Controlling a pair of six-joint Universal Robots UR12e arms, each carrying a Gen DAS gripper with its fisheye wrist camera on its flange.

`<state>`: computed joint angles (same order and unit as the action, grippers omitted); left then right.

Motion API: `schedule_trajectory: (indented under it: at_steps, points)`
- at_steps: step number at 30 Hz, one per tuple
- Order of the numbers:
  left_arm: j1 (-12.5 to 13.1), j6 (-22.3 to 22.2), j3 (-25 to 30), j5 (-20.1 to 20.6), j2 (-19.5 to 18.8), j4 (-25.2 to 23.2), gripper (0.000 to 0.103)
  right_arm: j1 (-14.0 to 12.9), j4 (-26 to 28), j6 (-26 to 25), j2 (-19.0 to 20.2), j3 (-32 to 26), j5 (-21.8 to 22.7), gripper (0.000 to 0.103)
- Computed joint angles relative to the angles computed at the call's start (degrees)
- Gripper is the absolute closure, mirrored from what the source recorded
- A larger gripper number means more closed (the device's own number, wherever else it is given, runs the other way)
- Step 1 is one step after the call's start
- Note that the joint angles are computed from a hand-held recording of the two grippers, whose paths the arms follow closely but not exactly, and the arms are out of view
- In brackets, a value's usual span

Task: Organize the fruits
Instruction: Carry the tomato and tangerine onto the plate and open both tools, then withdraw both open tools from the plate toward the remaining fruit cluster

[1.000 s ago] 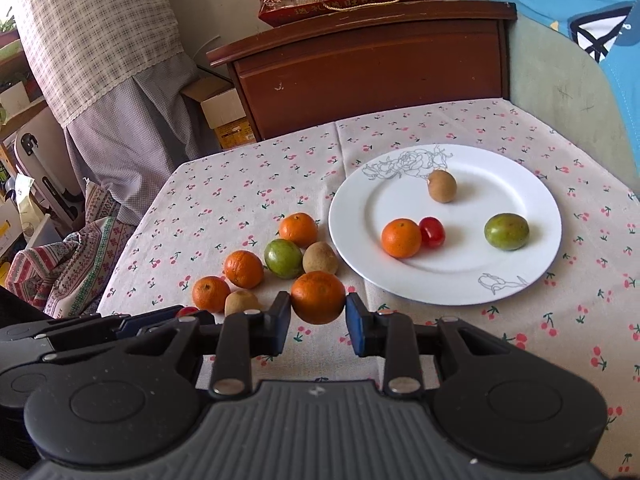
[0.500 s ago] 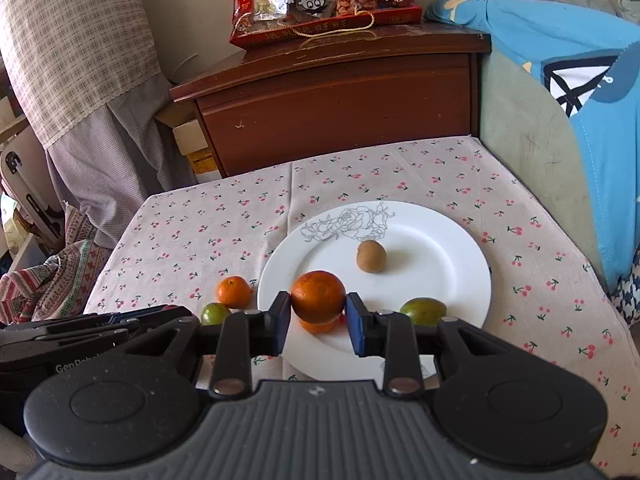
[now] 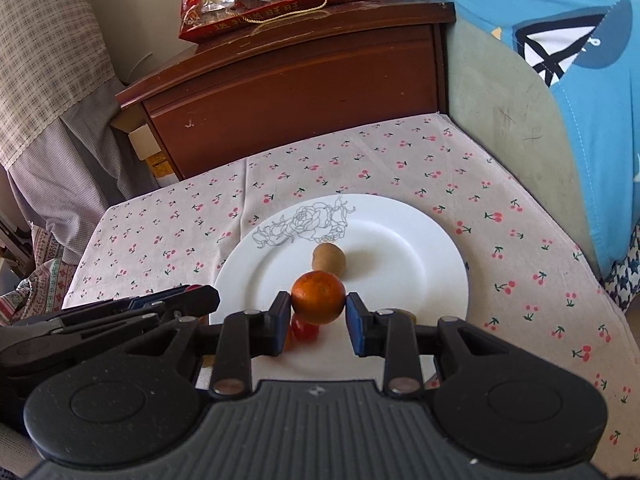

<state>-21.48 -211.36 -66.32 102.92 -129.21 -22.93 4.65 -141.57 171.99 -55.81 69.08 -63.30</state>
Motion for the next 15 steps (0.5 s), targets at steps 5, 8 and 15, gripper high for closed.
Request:
schedule_trajectory:
  at_steps: [5,8,15]
  points:
    - [0.28,-0.20,1.63,-1.38,-1.31,-0.14,0.086,0.17,1.37,0.83,0.63,-0.93,-0.74,0.072]
    - [0.31,-0.45,2.27,-1.62,-1.73,-0.54,0.082,0.28,1.07,0.73,0.69,-0.98,-0.78,0.071]
    - [0.38,-4.11,1.28,-0.23,-0.65,-0.89,0.064,0.64,-1.53,-1.19,0.18,-0.15,-0.82,0.070]
